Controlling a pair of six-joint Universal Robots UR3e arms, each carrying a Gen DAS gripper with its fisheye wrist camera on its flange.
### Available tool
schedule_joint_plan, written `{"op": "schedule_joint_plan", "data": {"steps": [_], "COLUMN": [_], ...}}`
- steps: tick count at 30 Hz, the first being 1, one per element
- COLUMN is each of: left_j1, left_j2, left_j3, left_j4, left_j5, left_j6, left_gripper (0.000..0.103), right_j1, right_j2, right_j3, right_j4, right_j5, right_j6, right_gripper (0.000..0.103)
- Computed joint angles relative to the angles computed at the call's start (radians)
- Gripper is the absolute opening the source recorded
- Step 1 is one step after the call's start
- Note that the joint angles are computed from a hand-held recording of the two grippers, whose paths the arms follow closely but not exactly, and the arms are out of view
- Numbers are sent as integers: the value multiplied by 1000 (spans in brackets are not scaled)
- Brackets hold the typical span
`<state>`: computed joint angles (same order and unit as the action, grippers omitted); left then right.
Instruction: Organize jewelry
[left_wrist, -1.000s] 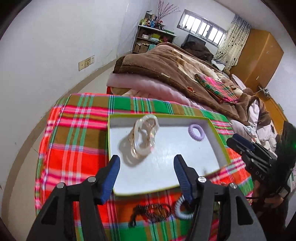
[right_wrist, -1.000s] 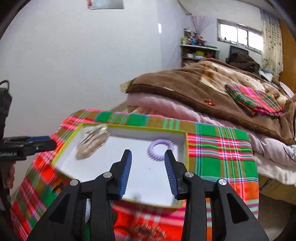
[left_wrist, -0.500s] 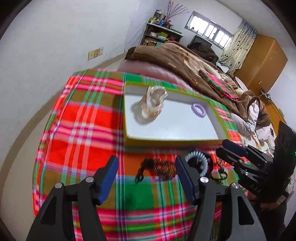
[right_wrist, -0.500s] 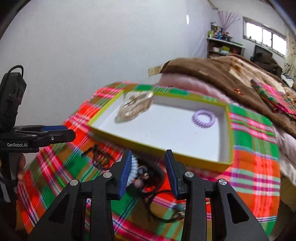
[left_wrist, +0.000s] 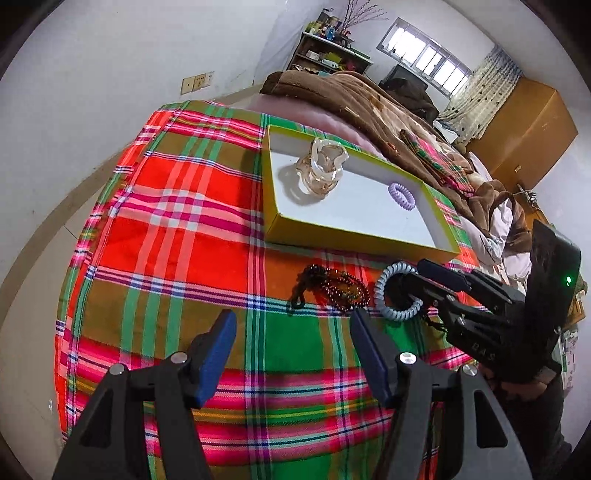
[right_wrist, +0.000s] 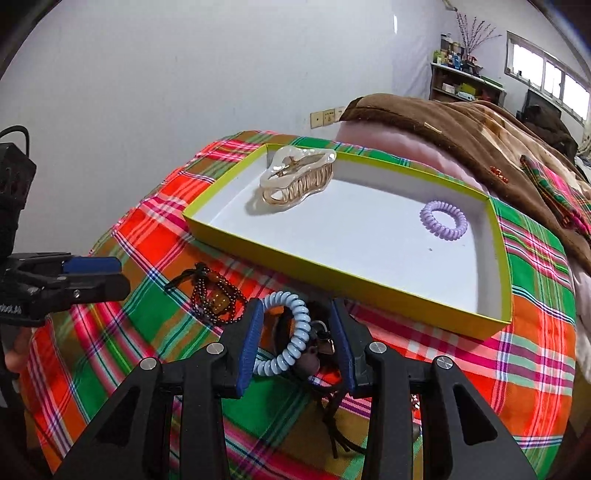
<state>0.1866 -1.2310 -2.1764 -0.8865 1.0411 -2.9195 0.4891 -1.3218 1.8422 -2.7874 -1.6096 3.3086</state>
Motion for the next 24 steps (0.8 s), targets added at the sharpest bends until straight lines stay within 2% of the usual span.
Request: {"op": "schedule_joint_plan", "data": {"steps": [2, 4, 6, 8, 11, 24], "left_j1": [3, 5, 0, -8, -21, -79], "left_j2": [2, 4, 2, -9, -29, -108], "left_j3": [-6, -11, -13, -9, 2, 39], "left_j4": [-6, -11, -9, -3, 7, 66], "left_j5": [-1, 0, 3, 5, 15, 54], "left_j6": [5, 10, 7, -2, -9, -77], "left_gripper": [66, 66, 66, 66, 66, 66], "right_j1": [6, 18, 23, 31, 32, 24], "right_j2": [8, 26, 25, 27, 21, -64], "right_j3": [-10, -28, -33, -35, -22, 75], "right_j4": [11, 23, 30, 27, 7, -116], "right_j5": [-10, -33, -35, -49, -47, -43], "right_j6": [-4, -13, -18, -26, -36, -10], "right_gripper": [29, 27, 17, 14, 11, 10]}}
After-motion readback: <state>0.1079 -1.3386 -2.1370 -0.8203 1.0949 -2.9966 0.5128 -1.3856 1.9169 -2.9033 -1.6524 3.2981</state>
